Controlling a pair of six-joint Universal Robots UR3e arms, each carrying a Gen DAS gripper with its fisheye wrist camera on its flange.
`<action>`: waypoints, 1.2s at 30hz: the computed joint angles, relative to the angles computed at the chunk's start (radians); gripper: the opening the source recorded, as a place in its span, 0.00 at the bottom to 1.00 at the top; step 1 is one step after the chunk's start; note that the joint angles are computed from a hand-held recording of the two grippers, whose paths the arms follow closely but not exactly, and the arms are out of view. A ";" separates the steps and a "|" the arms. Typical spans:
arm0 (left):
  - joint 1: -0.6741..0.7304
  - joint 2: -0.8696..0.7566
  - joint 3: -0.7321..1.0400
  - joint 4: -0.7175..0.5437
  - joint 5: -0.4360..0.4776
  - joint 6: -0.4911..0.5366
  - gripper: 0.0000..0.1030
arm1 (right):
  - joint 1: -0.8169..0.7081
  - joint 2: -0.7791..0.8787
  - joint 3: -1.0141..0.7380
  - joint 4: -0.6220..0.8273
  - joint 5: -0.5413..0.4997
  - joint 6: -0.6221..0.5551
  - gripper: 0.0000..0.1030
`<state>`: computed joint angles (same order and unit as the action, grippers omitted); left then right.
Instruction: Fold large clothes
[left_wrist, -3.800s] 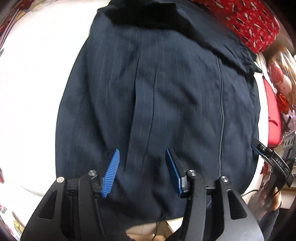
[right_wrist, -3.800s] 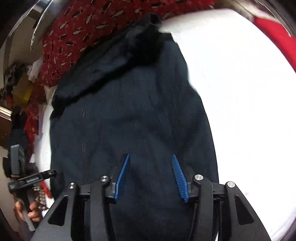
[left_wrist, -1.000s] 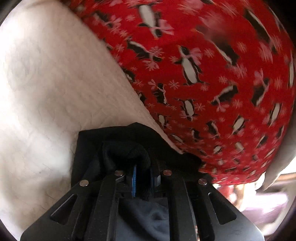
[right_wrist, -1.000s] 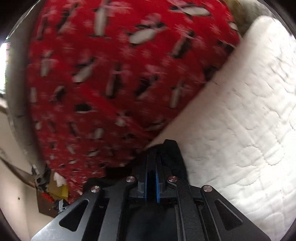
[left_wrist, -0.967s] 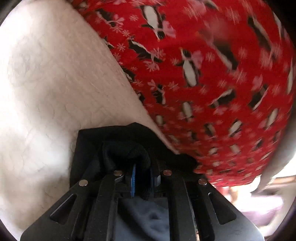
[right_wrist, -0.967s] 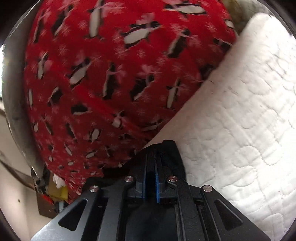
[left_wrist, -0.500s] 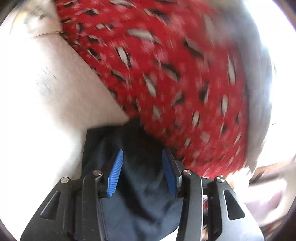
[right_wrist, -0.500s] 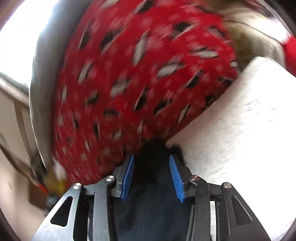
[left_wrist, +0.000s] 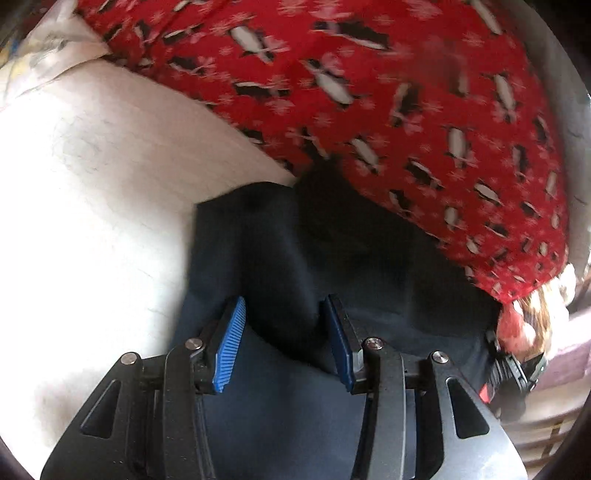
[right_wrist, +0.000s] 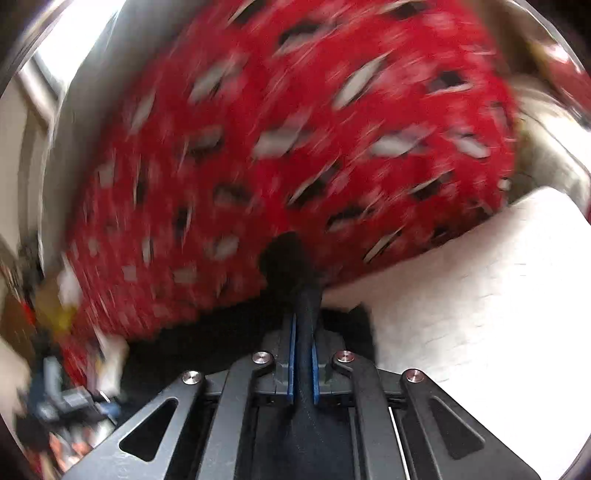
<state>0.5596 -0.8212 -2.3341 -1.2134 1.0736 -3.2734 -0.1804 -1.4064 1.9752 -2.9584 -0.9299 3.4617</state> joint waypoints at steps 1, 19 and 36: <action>0.020 -0.013 -0.033 0.017 -0.020 0.006 0.41 | -0.013 0.033 -0.004 0.055 -0.012 -0.008 0.04; -0.037 -0.190 0.152 0.097 -0.026 -0.070 0.51 | -0.092 -0.214 0.148 0.250 0.080 -0.200 0.44; -0.285 -0.647 0.446 0.285 0.293 -0.177 0.54 | 0.038 0.064 -0.094 0.180 -0.058 -0.036 0.52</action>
